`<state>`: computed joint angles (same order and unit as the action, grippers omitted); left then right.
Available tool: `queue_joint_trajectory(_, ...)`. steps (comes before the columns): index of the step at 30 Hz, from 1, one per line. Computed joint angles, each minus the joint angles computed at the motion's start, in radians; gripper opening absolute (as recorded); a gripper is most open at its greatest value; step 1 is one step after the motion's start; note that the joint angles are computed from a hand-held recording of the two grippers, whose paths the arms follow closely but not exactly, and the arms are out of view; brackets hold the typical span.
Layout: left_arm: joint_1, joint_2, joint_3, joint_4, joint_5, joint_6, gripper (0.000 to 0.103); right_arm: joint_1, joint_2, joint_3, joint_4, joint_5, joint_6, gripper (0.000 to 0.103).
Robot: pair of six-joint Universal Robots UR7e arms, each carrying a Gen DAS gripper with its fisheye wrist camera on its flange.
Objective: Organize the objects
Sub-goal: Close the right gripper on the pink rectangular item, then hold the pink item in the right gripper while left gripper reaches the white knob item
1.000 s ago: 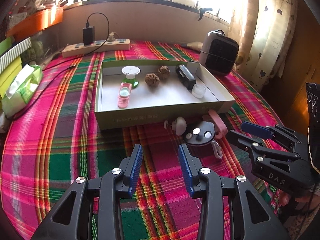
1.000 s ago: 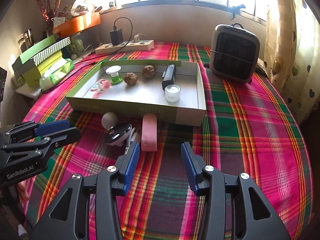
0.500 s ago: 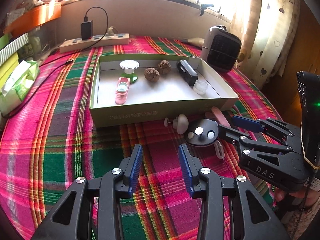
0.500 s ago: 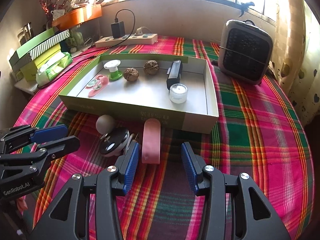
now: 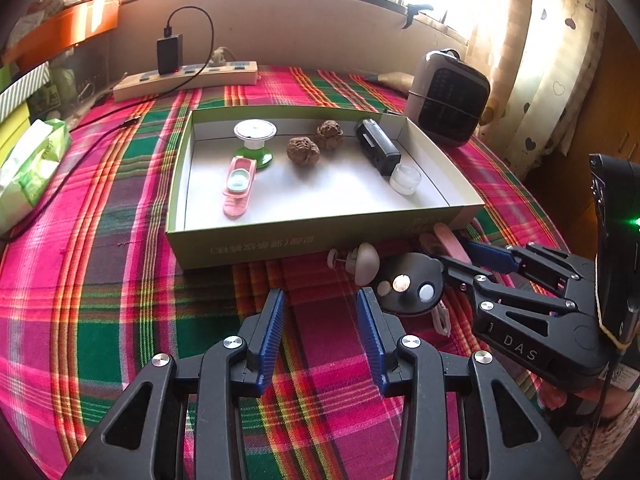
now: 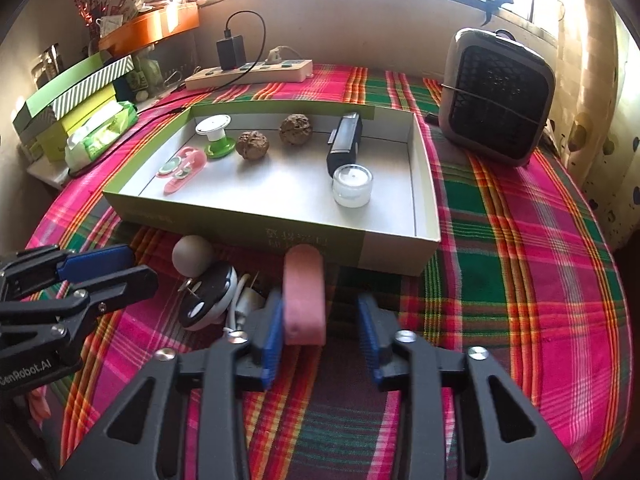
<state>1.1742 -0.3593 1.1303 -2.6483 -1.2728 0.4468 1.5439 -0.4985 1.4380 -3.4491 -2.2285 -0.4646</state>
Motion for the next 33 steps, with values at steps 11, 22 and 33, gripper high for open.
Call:
queue_joint_trajectory(11,-0.017,0.036,-0.049,0.021,0.016,-0.008,0.036,-0.008,-0.023,0.033,-0.008,0.019,0.005,0.019)
queue_joint_trajectory(22,-0.032,0.078,-0.109,0.053,0.049,-0.036,0.037,-0.018,-0.037,0.052,-0.01,0.043,0.018,0.019)
queue_joint_trajectory(33,-0.033,0.09,-0.122,0.058,0.08,-0.051,0.037,-0.018,-0.037,0.052,-0.011,0.043,0.019,0.019)
